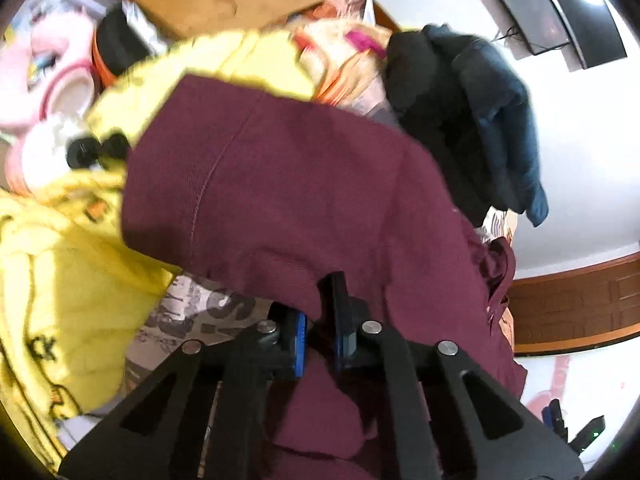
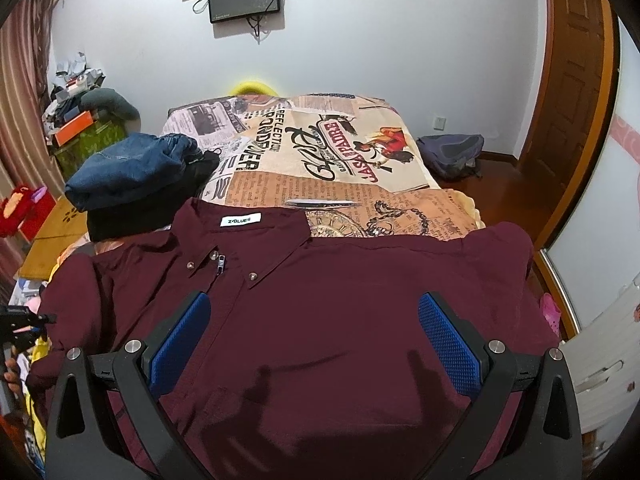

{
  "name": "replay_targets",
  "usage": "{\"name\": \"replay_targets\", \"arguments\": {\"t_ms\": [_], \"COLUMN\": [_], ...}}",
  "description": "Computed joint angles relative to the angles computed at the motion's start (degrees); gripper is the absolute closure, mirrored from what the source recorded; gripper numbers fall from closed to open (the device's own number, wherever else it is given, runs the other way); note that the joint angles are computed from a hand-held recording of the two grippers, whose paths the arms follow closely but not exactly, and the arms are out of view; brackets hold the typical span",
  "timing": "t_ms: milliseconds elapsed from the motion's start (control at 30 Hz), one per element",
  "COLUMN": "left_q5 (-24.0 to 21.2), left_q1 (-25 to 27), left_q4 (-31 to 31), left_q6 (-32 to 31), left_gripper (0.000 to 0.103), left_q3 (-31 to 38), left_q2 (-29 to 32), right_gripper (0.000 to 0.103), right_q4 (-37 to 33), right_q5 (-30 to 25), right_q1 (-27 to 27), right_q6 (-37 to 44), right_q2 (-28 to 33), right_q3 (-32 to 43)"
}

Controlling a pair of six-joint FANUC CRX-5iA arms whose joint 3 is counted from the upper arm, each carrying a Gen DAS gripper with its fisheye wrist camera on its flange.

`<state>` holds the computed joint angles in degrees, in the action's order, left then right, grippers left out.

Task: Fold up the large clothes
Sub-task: 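Lift the grasped shirt side with the left tool and fold it toward the placket, then lay the folded side down and open the left tool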

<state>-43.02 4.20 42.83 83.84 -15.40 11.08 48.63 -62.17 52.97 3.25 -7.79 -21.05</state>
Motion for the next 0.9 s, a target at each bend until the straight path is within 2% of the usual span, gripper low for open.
{"name": "replay_targets", "arguments": {"t_ms": [67,167,367,433,633,767,900], "left_q5": [1.44,3.03,7.69,9.17,10.18,7.99,1.42], "left_q1": [-1.16,-3.31,-10.7,-12.94,-20.18,-24.76,-28.57], "left_q4": [-6.13,-11.41,-18.35,-16.71,-4.18,-2.61,-6.83], "left_q6": [3.41,5.5,4.14,1.17,-12.65,-15.38,-13.34], "left_gripper": [0.097,0.097,0.097,0.098,0.098,0.098,0.098], "left_q3": [2.01,4.64,11.9,13.55,17.6,21.22,27.16], "left_q2": [-2.13,-5.11,-7.95,-7.64,-4.14,0.07,6.02], "right_gripper": [0.0,0.0,0.0,0.0,0.0,0.0,0.0], "right_q4": [0.22,0.77,2.92,3.18,3.2,1.63,0.85], "right_q5": [0.26,0.7,0.85,0.85,-1.01,-1.44,-3.32], "right_q1": [-0.14,-0.39,-0.53,-0.7,-0.63,-0.78,-0.23], "right_q6": [-0.29,-0.81,-2.49,-2.78,-4.41,-5.13,-6.19], "right_q2": [-0.7,-1.72,-4.16,-5.0,-8.27,-11.52,-14.1], "right_q3": [-0.6,-1.47,-3.89,-4.61,-7.45,-9.51,-11.19]}}
